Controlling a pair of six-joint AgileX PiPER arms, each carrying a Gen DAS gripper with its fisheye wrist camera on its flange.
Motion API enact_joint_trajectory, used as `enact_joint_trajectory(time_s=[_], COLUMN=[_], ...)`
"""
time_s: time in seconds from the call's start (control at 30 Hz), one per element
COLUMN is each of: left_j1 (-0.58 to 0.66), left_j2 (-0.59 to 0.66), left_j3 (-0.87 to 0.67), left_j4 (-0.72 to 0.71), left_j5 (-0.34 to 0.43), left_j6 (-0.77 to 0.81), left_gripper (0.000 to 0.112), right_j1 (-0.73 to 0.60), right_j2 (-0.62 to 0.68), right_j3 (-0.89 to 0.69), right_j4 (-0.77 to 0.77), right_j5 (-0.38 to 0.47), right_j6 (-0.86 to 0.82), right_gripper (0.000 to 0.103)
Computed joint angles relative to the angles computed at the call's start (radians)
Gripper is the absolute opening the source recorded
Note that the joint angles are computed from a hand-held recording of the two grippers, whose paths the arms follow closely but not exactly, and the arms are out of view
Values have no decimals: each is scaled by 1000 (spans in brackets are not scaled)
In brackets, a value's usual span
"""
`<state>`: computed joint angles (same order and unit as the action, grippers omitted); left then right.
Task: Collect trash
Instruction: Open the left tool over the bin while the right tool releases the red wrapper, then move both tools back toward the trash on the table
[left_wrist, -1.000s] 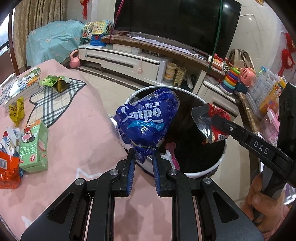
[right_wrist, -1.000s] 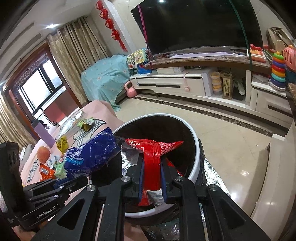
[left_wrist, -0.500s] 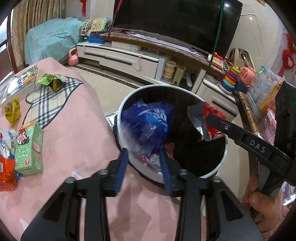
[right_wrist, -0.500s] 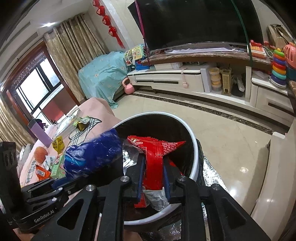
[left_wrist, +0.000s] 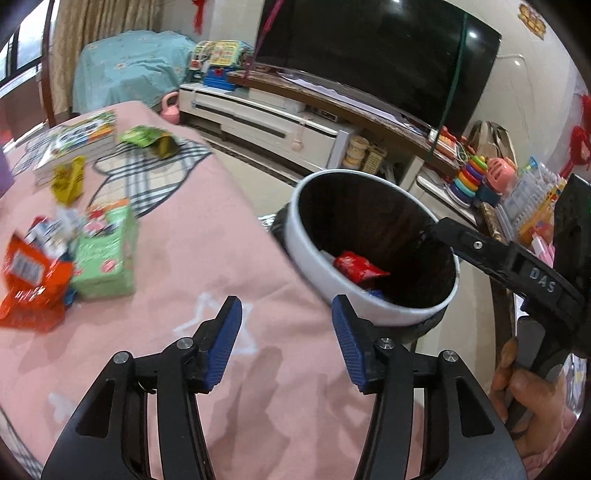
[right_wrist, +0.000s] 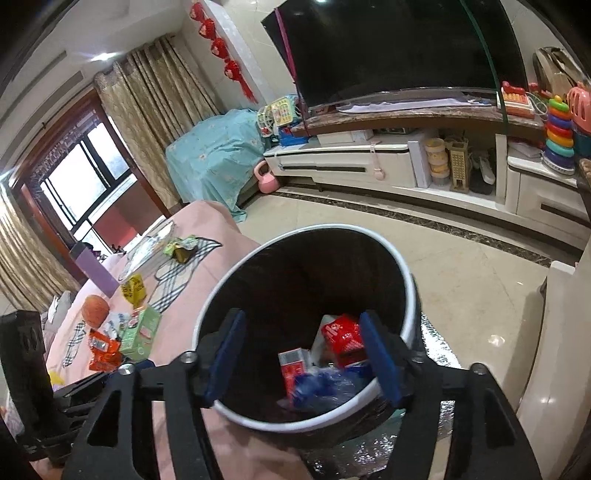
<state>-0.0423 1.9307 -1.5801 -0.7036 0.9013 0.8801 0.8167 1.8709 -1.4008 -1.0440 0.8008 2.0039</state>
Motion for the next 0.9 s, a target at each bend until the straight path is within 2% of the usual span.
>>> enact_joint_trajectory(time_s=[0.1, 0.37, 0.57, 0.9], left_j1=[52, 201, 315, 419], left_j2=[-13, -23, -1, 59], left_j3=[31, 76, 67, -7], left_j4=[-22, -66, -87, -92], left_j5=[4, 31, 54, 76], left_j6=[31, 91, 109, 106], left_gripper=[54, 56, 63, 65], right_j1=[29, 84, 106, 123], right_j2=[29, 134, 222, 381], right_j3=[-46, -215, -351, -615], right_j4=[-3, 34, 91, 223], right_j5=[13, 26, 25, 60], right_j6=[-3, -82, -165, -345], right_gripper=[85, 95, 100, 100])
